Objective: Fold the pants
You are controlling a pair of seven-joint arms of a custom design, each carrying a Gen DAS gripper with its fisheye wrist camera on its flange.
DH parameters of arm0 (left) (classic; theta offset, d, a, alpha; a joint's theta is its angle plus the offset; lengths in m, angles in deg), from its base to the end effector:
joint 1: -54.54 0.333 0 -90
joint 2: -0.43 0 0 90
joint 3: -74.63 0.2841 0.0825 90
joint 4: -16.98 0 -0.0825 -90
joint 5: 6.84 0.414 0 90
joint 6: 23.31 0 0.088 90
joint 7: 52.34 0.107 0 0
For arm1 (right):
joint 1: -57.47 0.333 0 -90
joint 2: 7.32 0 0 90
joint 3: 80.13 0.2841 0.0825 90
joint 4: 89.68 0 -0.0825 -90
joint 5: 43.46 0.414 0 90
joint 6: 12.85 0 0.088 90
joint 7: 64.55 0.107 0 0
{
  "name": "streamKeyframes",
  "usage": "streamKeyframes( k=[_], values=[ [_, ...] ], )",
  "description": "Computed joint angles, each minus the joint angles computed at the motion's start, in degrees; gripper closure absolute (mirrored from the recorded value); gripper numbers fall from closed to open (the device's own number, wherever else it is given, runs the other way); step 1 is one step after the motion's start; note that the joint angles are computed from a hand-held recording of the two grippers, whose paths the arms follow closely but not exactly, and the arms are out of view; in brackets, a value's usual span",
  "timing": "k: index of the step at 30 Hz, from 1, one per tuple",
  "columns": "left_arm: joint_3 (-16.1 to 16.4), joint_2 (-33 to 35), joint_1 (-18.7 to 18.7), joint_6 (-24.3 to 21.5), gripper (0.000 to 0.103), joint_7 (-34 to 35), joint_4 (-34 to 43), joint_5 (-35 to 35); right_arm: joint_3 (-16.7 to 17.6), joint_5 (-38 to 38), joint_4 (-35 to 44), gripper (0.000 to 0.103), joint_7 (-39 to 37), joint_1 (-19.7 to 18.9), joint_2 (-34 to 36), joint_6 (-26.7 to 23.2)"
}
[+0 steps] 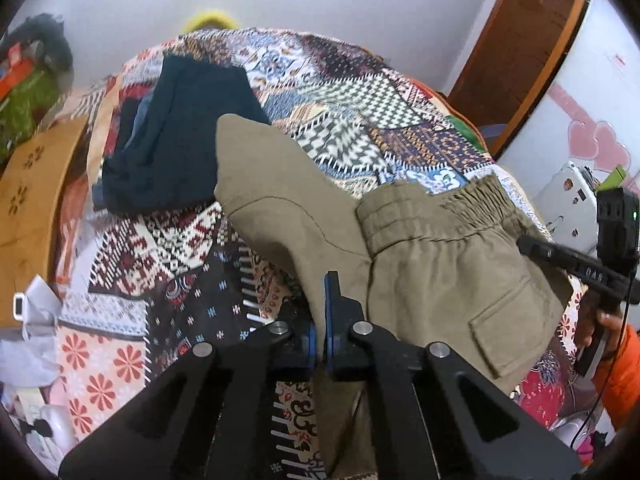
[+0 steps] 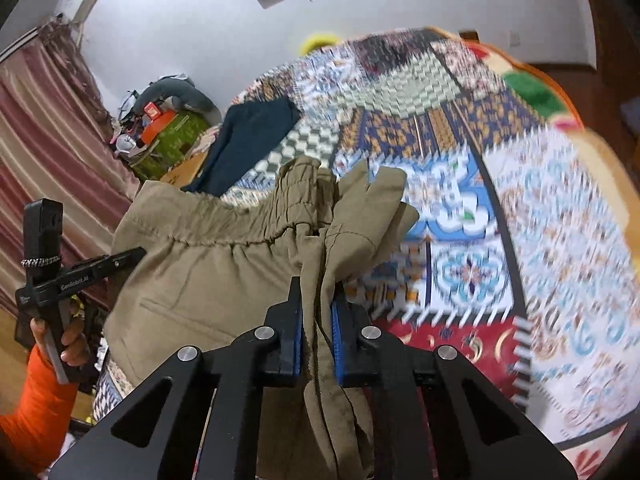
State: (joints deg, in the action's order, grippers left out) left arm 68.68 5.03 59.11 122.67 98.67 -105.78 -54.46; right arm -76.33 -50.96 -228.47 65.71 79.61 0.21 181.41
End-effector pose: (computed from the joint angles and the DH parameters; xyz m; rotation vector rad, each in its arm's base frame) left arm 0.5992 -0.0045 0.3474 -1.5089 2.4255 -0.9322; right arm 0.4926 0.2558 0.2985 -1.5429 1.7283 -0.2300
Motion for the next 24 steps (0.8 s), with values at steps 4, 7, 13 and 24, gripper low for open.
streamKeyframes(
  k=[4, 7, 13, 24],
  values=[
    [0.1, -1.3, 0.0, 0.6, 0.100, 2.2, 0.4, -2.3, -5.2, 6.1, 2.0, 0.093, -7.6, 6.1, -0.7, -1.2],
    [0.2, -1.6, -0.1, 2.2, 0.100, 3.6, 1.3, -3.6, -12.2, 13.5, 4.8, 0.093, -15.8, 14.6, 0.0, -2.3],
    [0.2, 1.0, 0.1, 5.3, 0.100, 2.2, 6.8, -3.1, -21.5, 18.0, 12.6, 0.093, -22.8, 24.1, 4.0, -4.0],
    [-1.5, 13.6, 3.0, 8.7, 0.100, -5.8, 23.3, 2.4, -13.6, 8.2, 32.5, 0.093, -19.2, 13.3, 16.9, -8.3]
  ],
)
